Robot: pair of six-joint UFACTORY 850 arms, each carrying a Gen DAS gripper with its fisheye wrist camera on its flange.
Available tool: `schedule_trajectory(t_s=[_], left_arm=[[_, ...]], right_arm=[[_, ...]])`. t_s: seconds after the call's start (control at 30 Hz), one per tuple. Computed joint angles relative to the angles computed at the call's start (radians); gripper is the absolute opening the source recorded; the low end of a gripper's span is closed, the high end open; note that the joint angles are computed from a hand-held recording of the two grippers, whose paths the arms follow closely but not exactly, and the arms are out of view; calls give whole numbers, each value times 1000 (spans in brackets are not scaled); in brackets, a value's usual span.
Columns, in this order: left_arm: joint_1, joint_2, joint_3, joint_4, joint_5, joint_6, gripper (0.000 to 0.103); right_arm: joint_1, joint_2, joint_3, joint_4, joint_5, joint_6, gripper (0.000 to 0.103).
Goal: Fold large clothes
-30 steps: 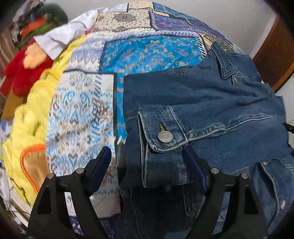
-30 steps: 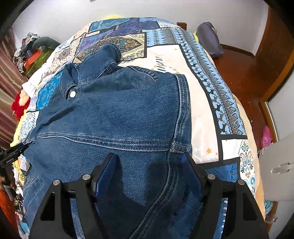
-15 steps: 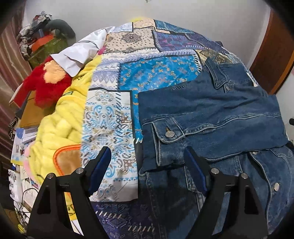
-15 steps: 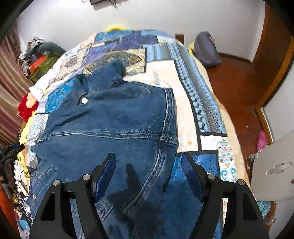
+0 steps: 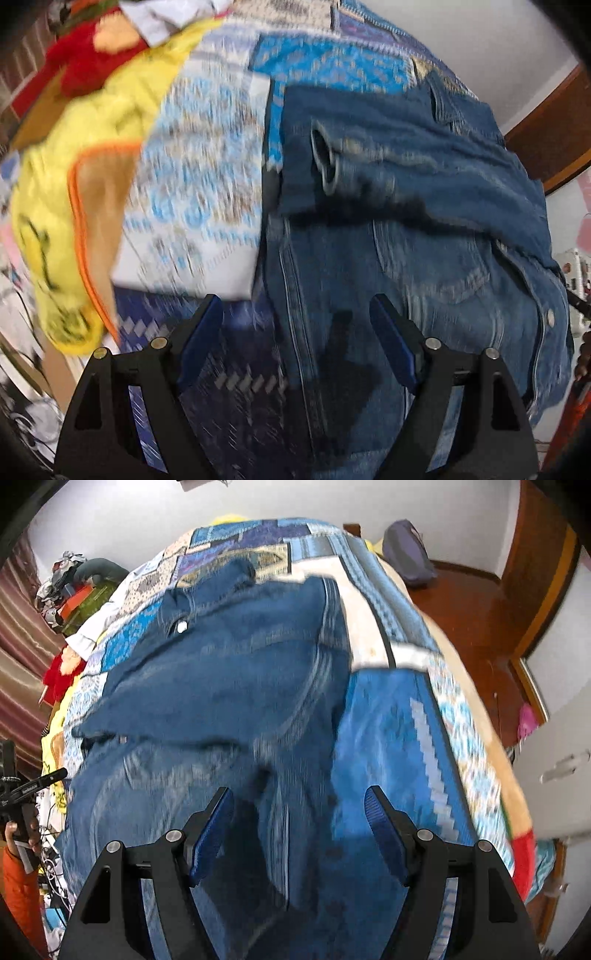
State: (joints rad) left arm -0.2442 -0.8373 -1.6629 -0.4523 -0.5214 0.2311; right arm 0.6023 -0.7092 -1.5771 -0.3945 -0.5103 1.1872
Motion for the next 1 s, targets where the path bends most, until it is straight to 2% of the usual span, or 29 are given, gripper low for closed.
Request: schedule_trajectory(t_s=[0.23,0.4,0.43,0.5,0.53,0.57,0.67,0.73,0.8,1.0], left_arm=[[-2,18,106,-92,-32,72,82],[11,43,178,-279,-15,186,79],[13,45,182,-318,-25,221,73],[14,53,190,-377,-42,288,55],[10,56,189,-386,-47,305,39],[-3,64,188,-352,-30,292,28],[-51,76,169,-141,26,151,8],[-71,85,160,-79,43,112,7],[-85,103,156,-74,72,125,6],[-104,158,112,-192,159,248,5]], right_arm=[[37,52,105,-50,52,143,71],[49,56,122,-126,74,246,71],[50,53,119,-135,79,253,71],[49,42,105,-144,93,251,69],[50,38,101,-157,103,258,64],[50,34,95,-164,113,256,60],[50,15,68,-174,132,230,40],[47,1,44,-153,143,182,24],[44,-11,17,-151,140,152,17],[40,-39,-75,-279,112,165,13]])
